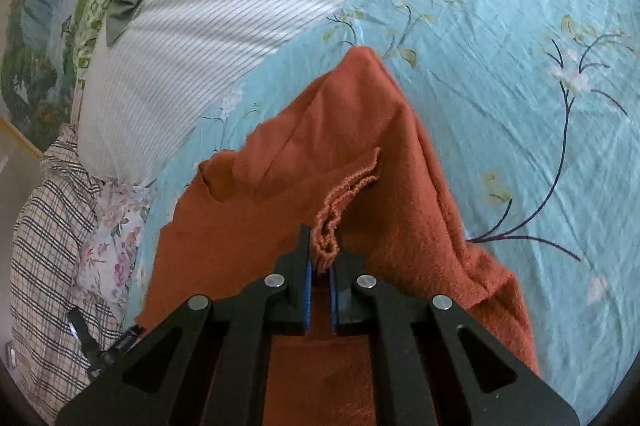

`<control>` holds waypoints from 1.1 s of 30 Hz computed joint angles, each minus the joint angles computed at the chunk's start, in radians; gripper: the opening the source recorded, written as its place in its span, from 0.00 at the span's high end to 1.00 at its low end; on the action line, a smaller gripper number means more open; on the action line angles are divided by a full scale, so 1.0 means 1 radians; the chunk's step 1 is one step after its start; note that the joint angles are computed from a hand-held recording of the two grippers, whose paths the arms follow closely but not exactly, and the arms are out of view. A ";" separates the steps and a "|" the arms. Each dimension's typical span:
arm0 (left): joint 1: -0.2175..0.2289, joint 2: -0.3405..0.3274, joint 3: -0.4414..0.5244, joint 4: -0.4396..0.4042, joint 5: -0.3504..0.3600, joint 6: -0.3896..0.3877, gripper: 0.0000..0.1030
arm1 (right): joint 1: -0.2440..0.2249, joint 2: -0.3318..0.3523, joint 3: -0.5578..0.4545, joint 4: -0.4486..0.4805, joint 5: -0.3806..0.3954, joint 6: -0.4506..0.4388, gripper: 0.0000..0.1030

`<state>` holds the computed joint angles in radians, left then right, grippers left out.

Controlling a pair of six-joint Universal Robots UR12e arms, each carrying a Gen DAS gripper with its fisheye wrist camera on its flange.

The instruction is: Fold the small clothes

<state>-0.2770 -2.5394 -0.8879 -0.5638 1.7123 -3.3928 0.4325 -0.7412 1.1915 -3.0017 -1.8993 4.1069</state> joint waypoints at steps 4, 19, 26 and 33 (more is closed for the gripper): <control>0.002 -0.008 0.011 -0.064 -0.008 -0.004 0.67 | 0.001 -0.002 -0.020 0.103 -0.014 -0.010 0.93; 0.067 0.037 -0.009 -0.068 -0.326 0.049 0.37 | 0.010 -0.010 -0.041 0.071 0.019 -0.110 0.89; 0.049 -0.197 0.437 -0.442 -0.344 0.092 0.34 | -0.017 0.035 -0.127 0.271 0.121 -0.117 0.90; 0.014 -0.245 0.519 -0.423 -0.123 0.143 0.35 | -0.015 -0.014 -0.050 0.223 0.015 -0.084 0.89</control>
